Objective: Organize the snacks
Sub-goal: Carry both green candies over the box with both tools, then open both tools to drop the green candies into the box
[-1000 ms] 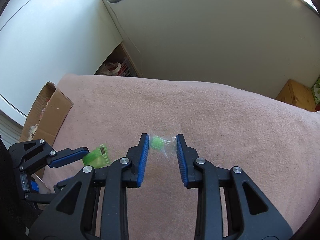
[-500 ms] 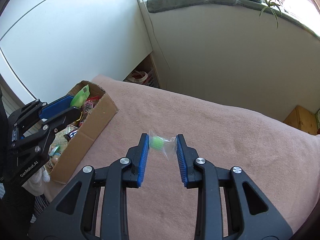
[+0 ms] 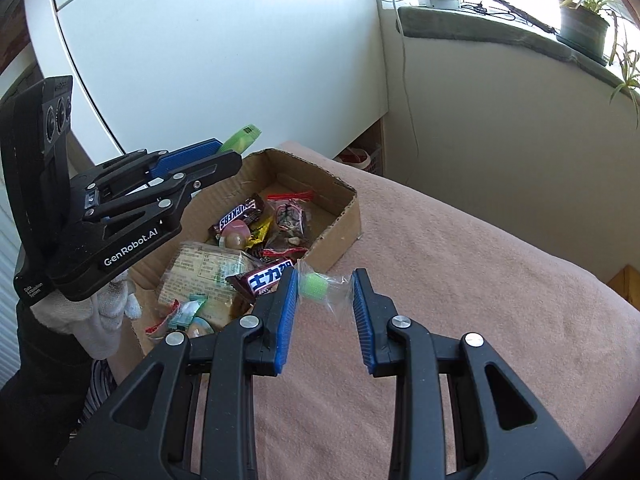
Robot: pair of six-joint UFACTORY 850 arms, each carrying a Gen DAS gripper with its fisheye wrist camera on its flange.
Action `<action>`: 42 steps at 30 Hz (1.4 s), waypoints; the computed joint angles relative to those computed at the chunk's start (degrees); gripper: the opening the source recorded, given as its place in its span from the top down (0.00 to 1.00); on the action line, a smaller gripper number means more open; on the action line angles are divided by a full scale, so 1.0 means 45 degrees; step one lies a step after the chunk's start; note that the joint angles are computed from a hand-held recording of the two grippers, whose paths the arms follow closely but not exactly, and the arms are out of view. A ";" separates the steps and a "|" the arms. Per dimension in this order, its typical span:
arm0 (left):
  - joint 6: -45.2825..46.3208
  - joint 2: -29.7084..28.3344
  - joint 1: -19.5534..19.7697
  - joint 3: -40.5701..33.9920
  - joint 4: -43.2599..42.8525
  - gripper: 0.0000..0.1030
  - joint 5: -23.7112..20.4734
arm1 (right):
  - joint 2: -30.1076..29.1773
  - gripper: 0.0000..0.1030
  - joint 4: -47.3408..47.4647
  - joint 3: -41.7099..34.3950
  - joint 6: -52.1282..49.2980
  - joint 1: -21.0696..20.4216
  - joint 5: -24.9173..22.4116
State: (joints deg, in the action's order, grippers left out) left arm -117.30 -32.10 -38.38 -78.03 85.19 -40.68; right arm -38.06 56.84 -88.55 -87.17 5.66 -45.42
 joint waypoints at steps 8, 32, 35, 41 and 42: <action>-0.0475 0.0329 0.0212 0.0709 0.0071 0.78 -0.0170 | -0.0147 0.72 -0.0002 -0.0154 0.0240 0.0724 0.0409; -0.0719 0.0499 0.0117 0.1074 0.0203 0.77 -0.0890 | -0.0657 0.71 -0.0399 -0.0592 0.0588 0.1798 0.1536; -0.0907 0.0585 0.0094 0.1180 0.0302 0.77 -0.0947 | -0.0623 0.71 -0.0425 -0.0547 0.0587 0.1833 0.1563; -0.0910 0.0612 0.0096 0.1198 0.0220 0.77 -0.1038 | -0.0586 0.71 -0.0433 -0.0479 0.0576 0.1859 0.1596; -0.0910 0.0616 0.0103 0.1200 0.0207 0.77 -0.1031 | -0.0590 0.70 -0.0452 -0.0482 0.0591 0.1867 0.1604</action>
State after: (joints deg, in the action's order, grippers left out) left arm -121.40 -29.33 -37.92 -72.63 86.12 -45.32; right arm -40.71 54.81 -90.72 -84.51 14.06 -38.20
